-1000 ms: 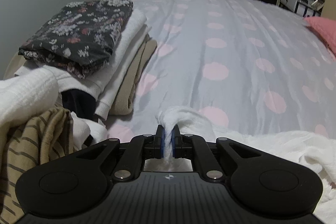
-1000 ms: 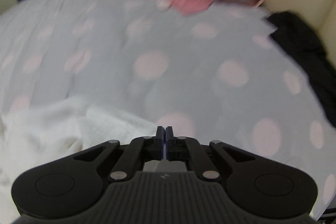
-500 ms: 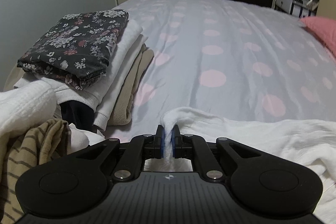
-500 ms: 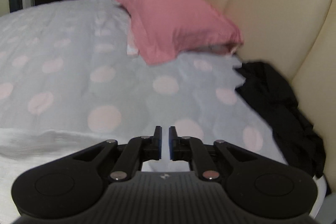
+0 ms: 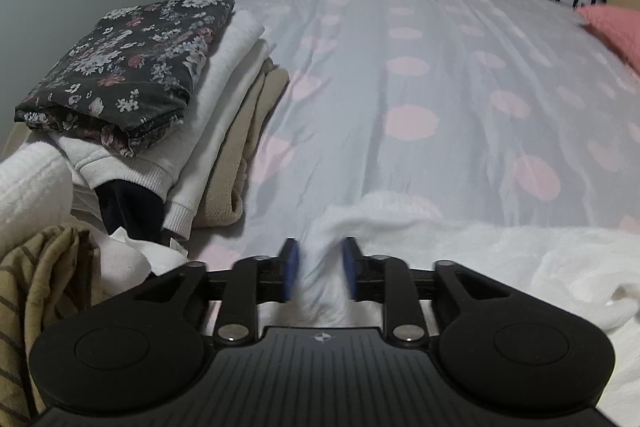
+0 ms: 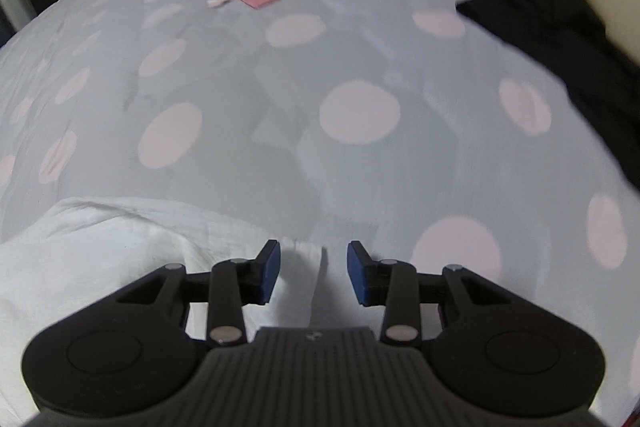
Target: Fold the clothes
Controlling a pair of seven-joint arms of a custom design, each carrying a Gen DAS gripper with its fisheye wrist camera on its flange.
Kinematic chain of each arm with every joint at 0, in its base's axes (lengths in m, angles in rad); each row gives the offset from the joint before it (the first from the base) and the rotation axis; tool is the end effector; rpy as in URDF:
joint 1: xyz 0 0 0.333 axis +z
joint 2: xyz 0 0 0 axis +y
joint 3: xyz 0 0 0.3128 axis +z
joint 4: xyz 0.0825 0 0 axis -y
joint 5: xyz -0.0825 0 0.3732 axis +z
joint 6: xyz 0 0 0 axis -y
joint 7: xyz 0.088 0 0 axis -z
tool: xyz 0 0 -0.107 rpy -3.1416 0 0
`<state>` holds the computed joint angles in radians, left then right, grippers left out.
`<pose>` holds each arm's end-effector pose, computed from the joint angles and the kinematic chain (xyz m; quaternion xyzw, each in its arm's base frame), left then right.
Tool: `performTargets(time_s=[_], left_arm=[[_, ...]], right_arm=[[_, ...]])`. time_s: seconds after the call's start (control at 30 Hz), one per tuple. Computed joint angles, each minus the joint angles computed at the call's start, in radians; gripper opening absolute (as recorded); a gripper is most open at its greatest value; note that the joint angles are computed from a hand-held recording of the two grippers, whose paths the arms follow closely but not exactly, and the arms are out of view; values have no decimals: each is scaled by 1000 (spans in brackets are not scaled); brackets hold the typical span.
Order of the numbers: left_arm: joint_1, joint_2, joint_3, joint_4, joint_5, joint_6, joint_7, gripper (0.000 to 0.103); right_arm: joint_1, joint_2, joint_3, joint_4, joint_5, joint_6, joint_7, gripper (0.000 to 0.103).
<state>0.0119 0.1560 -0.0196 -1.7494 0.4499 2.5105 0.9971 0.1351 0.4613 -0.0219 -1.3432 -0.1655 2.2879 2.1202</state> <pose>0.6426 -0.0076 0.5459 -0.7522 0.5640 -0.1713 0.2946 0.7184 0.0814 0.5168 -0.5535 0.7941 -0.1746 0.1801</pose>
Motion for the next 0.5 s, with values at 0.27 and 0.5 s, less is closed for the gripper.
performTargets(time_s=[0.27, 0.5], left_arm=[[4, 58, 10, 38, -12, 36, 80, 49], [8, 118, 2, 89, -146, -25, 188, 19]], right_arm=[[0, 46, 19, 28, 37, 8, -31, 26], [29, 34, -14, 26, -18, 83, -1, 6]])
